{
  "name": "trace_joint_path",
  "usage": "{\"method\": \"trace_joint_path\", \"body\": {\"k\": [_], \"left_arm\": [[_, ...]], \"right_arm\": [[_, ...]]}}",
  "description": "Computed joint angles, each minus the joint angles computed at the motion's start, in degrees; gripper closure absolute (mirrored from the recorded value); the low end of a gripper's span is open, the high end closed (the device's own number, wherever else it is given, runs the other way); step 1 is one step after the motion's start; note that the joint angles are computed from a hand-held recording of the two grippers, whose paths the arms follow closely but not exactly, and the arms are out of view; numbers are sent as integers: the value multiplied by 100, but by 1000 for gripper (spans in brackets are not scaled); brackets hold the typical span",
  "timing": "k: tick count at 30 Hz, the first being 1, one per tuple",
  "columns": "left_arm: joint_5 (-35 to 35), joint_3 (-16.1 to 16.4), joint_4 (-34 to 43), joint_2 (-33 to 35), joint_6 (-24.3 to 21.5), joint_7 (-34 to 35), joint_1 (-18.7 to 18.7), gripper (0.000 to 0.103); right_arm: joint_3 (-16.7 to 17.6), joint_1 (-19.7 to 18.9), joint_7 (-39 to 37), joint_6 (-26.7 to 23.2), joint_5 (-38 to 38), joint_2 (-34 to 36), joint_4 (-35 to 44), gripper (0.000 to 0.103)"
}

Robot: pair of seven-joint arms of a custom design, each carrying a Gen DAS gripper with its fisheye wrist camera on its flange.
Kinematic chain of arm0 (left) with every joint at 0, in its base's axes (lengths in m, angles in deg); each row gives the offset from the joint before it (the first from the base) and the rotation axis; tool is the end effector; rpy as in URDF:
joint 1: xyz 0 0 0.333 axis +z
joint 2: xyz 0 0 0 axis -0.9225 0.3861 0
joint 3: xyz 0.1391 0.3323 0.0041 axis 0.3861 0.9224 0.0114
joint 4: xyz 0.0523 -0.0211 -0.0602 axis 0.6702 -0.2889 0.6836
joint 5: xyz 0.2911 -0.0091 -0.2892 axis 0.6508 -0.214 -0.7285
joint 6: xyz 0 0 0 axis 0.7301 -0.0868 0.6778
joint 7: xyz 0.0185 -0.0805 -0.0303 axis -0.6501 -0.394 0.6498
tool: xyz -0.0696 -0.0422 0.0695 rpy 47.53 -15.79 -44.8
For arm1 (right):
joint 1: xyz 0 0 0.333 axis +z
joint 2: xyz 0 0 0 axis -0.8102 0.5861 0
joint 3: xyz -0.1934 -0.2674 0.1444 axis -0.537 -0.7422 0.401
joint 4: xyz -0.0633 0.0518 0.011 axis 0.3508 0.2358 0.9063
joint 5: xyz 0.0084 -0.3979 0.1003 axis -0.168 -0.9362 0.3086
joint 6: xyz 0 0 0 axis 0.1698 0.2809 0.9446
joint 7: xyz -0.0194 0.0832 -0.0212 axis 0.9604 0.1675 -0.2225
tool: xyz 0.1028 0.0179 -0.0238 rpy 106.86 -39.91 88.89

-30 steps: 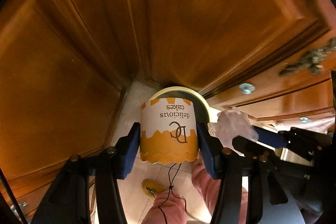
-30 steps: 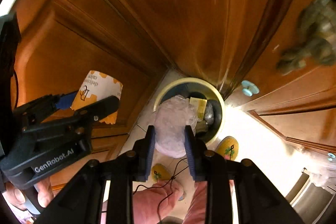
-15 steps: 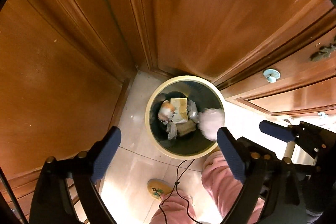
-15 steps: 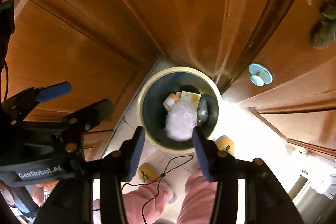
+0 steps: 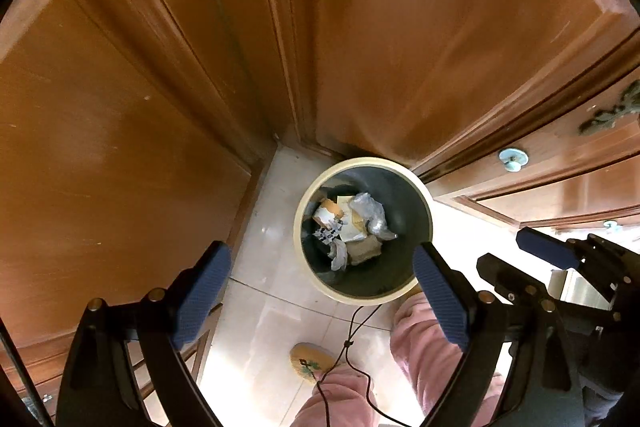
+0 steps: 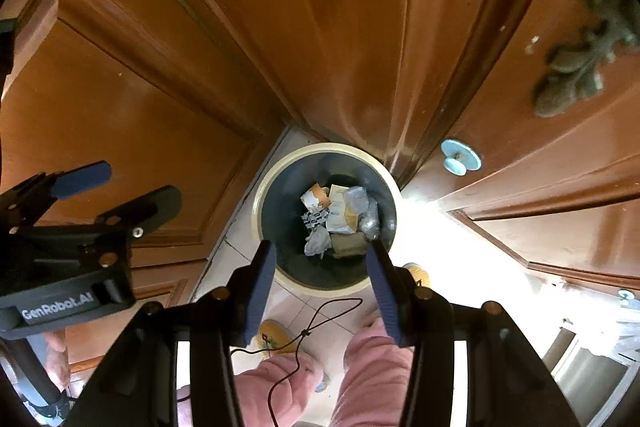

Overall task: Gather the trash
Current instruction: 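Open both tools to drop the cup and plastic into the bin, then raise both tools back up over the counter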

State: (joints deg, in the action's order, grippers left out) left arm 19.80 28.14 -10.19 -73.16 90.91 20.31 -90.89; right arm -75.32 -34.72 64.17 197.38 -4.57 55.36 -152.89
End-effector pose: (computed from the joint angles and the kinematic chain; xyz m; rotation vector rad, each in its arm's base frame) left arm 0.5527 -0.4120 0.4905 -1.7407 2.4675 -0.3266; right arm 0.4640 0.2290 0.5064 -1.9160 2.1850 0.0019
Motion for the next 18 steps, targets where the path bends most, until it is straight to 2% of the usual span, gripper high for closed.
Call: {"method": "trace_joint_path", "body": {"k": [12, 18], "left_arm": [[-47, -56, 333, -460, -512, 177, 36, 12], [-55, -99, 730, -739, -923, 298, 21, 11]], "right_arm": [[18, -37, 42, -628, -179, -343, 477, 55], [51, -52, -1, -1162, -288, -569, 929, 55]]}}
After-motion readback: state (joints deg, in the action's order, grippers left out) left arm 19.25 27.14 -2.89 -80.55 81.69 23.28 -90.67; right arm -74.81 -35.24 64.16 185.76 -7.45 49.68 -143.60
